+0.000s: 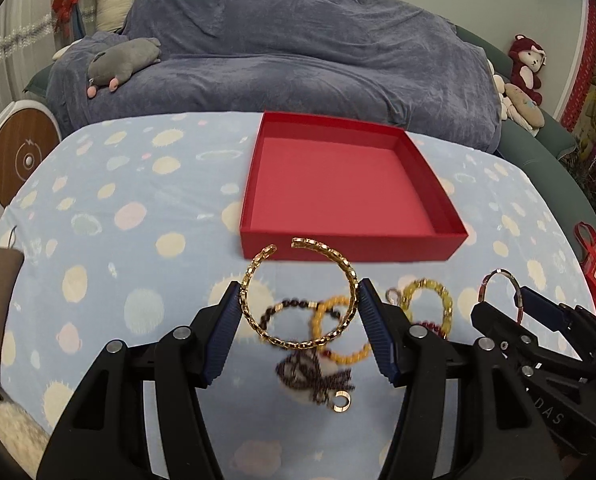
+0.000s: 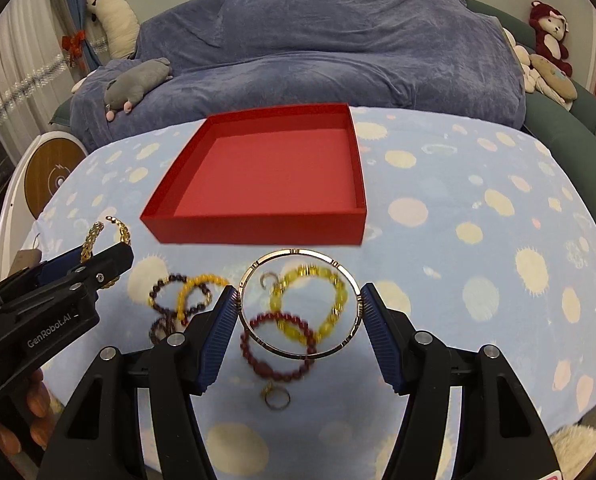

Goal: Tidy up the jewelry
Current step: 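Carry both gold bangles over the red box with both grippers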

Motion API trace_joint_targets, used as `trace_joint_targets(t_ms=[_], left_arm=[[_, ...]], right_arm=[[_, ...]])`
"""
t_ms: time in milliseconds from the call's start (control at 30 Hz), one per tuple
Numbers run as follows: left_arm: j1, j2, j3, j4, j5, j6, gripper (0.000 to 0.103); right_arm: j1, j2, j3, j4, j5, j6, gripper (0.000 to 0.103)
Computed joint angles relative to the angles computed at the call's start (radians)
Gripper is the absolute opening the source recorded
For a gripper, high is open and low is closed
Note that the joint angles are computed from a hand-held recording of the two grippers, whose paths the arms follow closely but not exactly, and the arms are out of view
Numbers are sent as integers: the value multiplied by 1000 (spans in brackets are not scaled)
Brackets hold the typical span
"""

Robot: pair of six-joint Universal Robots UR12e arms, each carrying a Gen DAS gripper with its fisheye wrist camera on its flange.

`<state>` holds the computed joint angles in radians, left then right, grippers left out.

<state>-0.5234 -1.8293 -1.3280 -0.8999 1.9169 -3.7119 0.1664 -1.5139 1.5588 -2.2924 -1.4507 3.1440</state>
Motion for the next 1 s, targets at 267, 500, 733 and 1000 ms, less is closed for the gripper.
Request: trace_joint_targets(t_ms=[267,500,733,1000], left_arm=[[72,-133,191,-4,-79,85,56],[114,-248,343,-51,-110,127,56],[137,-334,446,-129,-127,152,56],[153,-369,483,-189,-147,138,56]], right_arm=[[-16,175,-234,45,51,31,60],[-10,321,-411,95,24,30,61],[-5,422,-526,160,16,26,61],[0,475,-586,216,3,10,61]])
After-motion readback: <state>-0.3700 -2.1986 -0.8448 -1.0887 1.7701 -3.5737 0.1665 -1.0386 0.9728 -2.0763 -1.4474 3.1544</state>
